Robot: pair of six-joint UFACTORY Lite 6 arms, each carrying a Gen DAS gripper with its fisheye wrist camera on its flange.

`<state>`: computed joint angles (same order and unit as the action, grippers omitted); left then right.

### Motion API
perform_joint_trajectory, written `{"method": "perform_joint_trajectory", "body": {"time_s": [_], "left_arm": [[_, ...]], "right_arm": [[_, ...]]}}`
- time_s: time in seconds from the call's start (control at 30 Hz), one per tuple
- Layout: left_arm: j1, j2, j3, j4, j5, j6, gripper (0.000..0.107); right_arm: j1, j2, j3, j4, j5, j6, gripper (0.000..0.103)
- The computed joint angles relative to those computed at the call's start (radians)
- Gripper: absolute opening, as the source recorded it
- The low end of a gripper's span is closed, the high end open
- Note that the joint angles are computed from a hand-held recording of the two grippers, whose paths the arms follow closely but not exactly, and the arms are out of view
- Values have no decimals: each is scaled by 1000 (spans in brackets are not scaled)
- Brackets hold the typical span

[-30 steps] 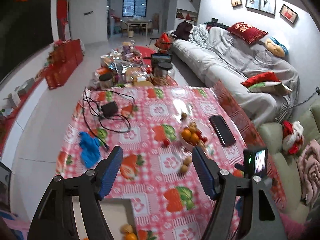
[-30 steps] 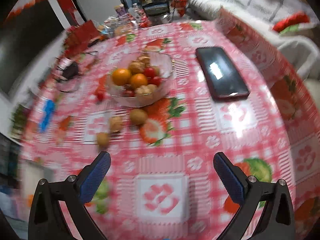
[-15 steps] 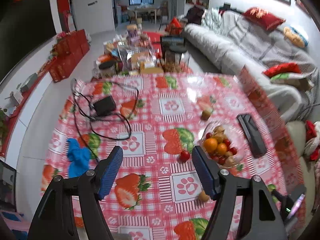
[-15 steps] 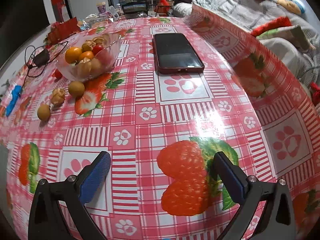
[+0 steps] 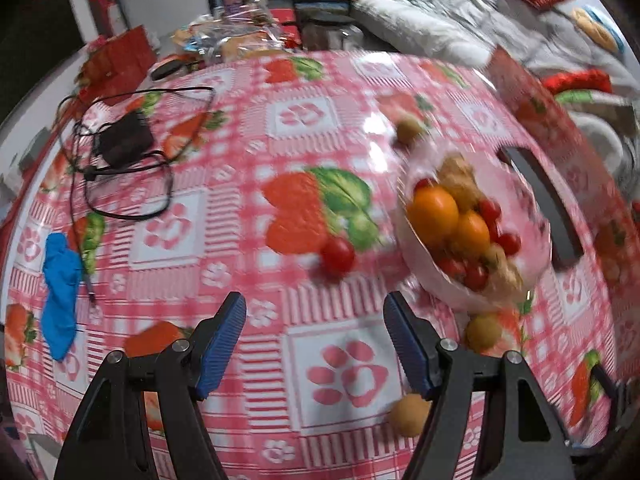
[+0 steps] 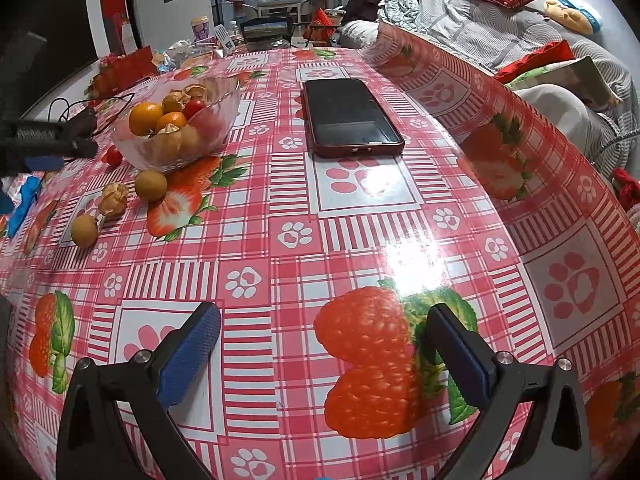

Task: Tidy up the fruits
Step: 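Grasp a brown kiwi with the left tool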

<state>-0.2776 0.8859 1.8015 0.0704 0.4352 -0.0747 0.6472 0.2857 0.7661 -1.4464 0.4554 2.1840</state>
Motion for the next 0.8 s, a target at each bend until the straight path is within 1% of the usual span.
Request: {"method": "perform_joint_trajectory", "body": {"time_s": [0.07, 0.23, 0.3, 0.37, 0.43, 0.47, 0.5, 0.53, 0.6, 0.67, 0.77, 0.8], "left_arm": [[-23, -22, -59, 25, -38, -16, 73], [-41, -140, -247, -208, -122, 190, 72], [-55, -164, -285, -254, -134, 249, 72], [-83, -169, -298, -182, -143, 191, 72], [-99, -154, -286, -138, -138, 151, 67], [-104, -146, -279, -150, -130, 157, 61], [-104, -133, -267, -201, -116, 199, 57], [-107, -128, -264, -224, -106, 214, 55], [-114, -131, -277, -246, -110, 230, 54], [-137, -155, -313, -195, -136, 189, 54], [-159, -199, -364, -183, -170, 179, 54], [-165, -209, -374, -132, -180, 126, 54]], "right_arm": [[0, 0, 0, -1, 0, 1, 103], [0, -1, -1, -1, 0, 1, 103], [-1, -2, -2, -2, 0, 1, 103], [0, -1, -1, -2, 0, 2, 103], [0, -1, -1, -2, 0, 2, 103], [-1, -1, -2, -2, 0, 1, 103], [0, -1, -1, -2, 0, 2, 103], [0, -1, -1, -2, 0, 2, 103], [-1, -2, -2, -2, 0, 1, 103], [0, -1, -2, -2, 0, 2, 103], [0, -1, -2, -2, 0, 2, 103], [0, -1, -1, -2, 0, 3, 103]]}}
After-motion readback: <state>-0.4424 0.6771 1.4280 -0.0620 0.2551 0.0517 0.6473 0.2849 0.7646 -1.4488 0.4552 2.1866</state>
